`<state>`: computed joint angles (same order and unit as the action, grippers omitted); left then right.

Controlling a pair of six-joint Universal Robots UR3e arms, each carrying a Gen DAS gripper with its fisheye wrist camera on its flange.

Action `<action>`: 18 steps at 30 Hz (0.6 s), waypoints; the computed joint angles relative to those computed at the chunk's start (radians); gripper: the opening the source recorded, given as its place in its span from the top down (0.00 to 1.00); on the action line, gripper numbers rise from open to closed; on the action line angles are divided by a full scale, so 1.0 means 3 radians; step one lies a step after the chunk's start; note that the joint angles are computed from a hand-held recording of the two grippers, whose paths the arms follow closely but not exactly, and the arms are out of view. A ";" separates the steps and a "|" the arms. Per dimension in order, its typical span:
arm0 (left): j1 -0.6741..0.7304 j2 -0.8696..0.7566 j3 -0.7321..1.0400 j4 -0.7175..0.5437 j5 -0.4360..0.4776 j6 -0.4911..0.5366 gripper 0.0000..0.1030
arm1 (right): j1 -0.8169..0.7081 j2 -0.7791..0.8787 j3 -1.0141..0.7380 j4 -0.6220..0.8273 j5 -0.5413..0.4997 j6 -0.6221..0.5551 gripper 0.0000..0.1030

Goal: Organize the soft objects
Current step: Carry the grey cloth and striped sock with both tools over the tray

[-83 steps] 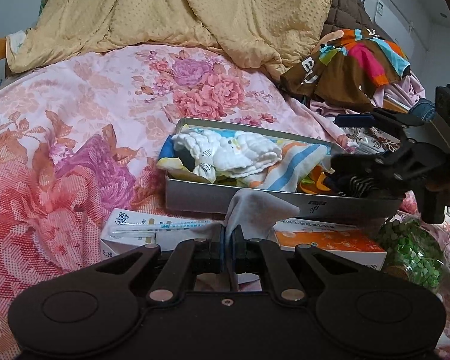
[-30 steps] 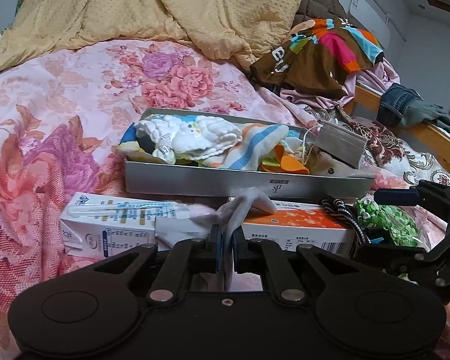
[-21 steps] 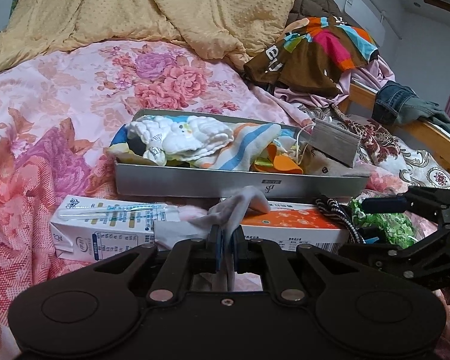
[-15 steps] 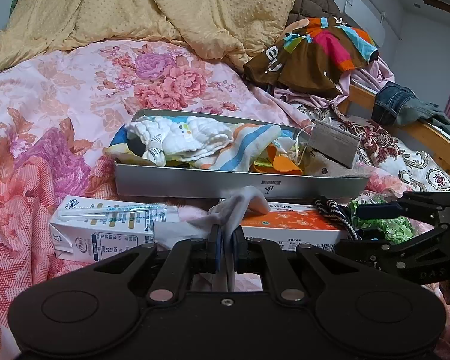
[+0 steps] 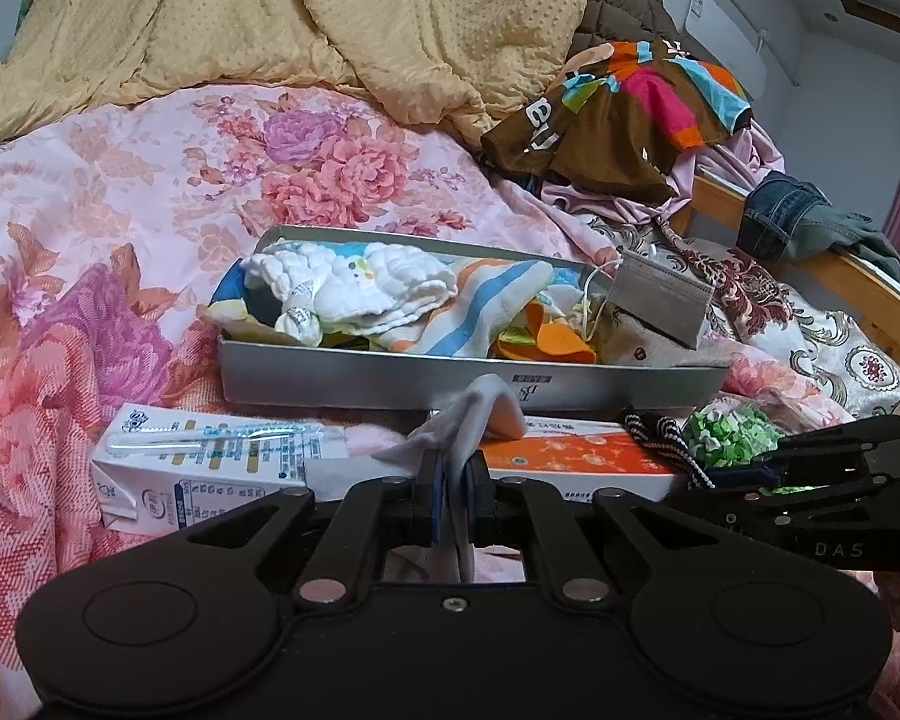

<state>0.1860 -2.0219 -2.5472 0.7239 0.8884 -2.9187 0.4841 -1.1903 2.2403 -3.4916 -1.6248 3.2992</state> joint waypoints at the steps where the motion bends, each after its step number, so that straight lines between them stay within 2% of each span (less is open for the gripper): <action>1: -0.0005 -0.0002 0.0009 0.0005 -0.0004 -0.0012 0.94 | -0.0006 -0.0013 0.0010 -0.0002 0.0004 0.0020 0.84; 4: -0.0023 0.0020 0.0050 -0.0048 -0.0001 -0.0045 0.94 | 0.0013 -0.0072 -0.0005 0.0070 -0.0036 0.0080 0.88; 9: -0.0068 0.0161 0.0197 -0.0363 0.0062 -0.0220 0.94 | 0.0076 -0.0107 -0.0179 0.0352 -0.0180 0.0183 0.89; 18: -0.0139 0.0324 0.0411 -0.0457 0.0094 -0.0512 0.94 | 0.0013 -0.0159 -0.0305 0.0452 -0.0187 0.0286 0.93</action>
